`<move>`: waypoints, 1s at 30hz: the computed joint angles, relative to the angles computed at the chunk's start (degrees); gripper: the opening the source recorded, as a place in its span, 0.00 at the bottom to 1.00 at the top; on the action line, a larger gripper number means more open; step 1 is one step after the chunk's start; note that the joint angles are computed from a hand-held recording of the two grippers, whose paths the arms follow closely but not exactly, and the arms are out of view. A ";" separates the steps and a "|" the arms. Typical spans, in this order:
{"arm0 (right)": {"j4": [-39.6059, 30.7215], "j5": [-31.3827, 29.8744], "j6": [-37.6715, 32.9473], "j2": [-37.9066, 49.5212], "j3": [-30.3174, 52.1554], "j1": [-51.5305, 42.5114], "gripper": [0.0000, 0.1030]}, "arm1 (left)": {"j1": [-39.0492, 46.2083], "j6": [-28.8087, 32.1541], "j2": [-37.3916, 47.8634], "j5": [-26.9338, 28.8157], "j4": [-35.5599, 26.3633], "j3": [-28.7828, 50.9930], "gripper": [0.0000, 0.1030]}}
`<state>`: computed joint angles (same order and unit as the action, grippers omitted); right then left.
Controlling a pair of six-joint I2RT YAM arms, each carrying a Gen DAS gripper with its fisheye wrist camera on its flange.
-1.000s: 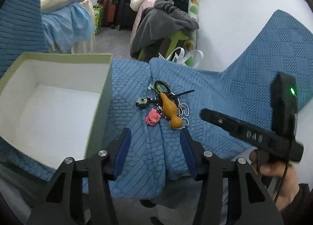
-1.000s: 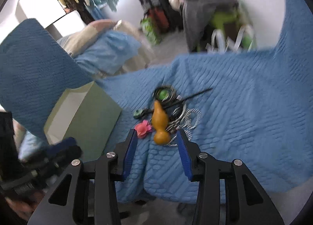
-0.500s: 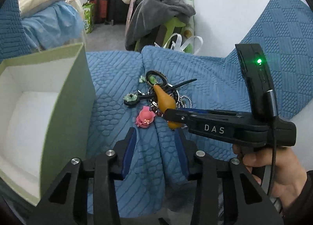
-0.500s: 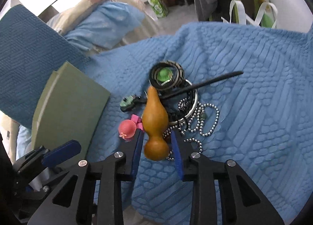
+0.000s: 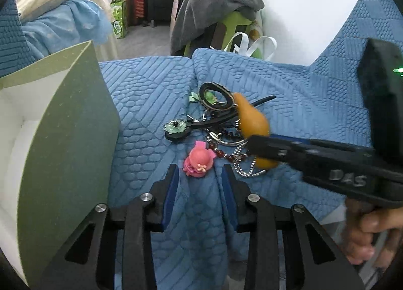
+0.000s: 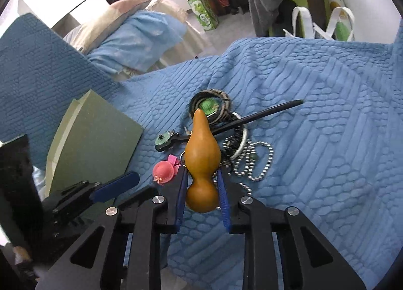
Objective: Organize jewelry
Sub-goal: 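Grasp the orange gourd pendant with the right gripper while the left gripper grasps the pink doll charm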
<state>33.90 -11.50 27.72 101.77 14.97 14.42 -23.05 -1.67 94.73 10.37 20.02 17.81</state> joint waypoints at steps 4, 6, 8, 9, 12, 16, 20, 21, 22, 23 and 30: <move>-2.10 1.37 -0.66 -1.87 -0.34 -1.34 0.21 | -0.56 1.00 2.94 -0.81 1.54 1.11 0.35; -4.20 2.79 -0.47 -2.31 0.16 -1.46 0.21 | -0.83 1.16 3.93 -1.36 2.46 1.36 0.35; -4.79 3.56 -0.41 -2.87 0.00 -1.51 0.21 | -1.09 1.72 5.41 -1.77 3.20 1.94 0.35; -5.00 3.81 -0.60 -3.04 -0.05 -1.65 0.21 | -1.17 1.81 5.88 -1.94 3.56 2.12 0.35; -5.77 4.74 -0.32 -3.16 -0.06 -1.38 0.21 | -1.50 2.00 7.31 -2.59 4.18 2.88 0.35; -7.18 7.48 0.31 -4.04 -0.48 -0.11 0.21 | -1.89 2.44 9.74 -2.52 5.30 3.87 0.28; -10.09 11.82 1.08 -6.08 -0.98 2.29 0.21 | -0.72 1.68 9.98 -1.11 5.68 4.04 0.28; -10.77 13.18 1.22 -6.52 -1.01 3.06 0.21 | -0.46 1.66 9.58 -0.78 5.69 3.82 0.28; -11.29 14.08 1.61 -7.33 -1.30 3.73 0.21 | 0.03 1.73 8.73 -0.08 5.72 3.38 0.27; -11.29 14.30 2.46 -7.87 -1.71 3.97 0.21 | 0.46 1.58 8.05 0.50 5.59 3.09 0.27; -13.80 16.90 10.44 -12.19 -3.92 7.36 0.21 | 3.70 2.00 -1.17 4.67 -0.88 0.97 0.27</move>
<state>20.10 5.40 38.16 89.57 11.06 21.78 -19.35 0.32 93.57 15.03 19.14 18.78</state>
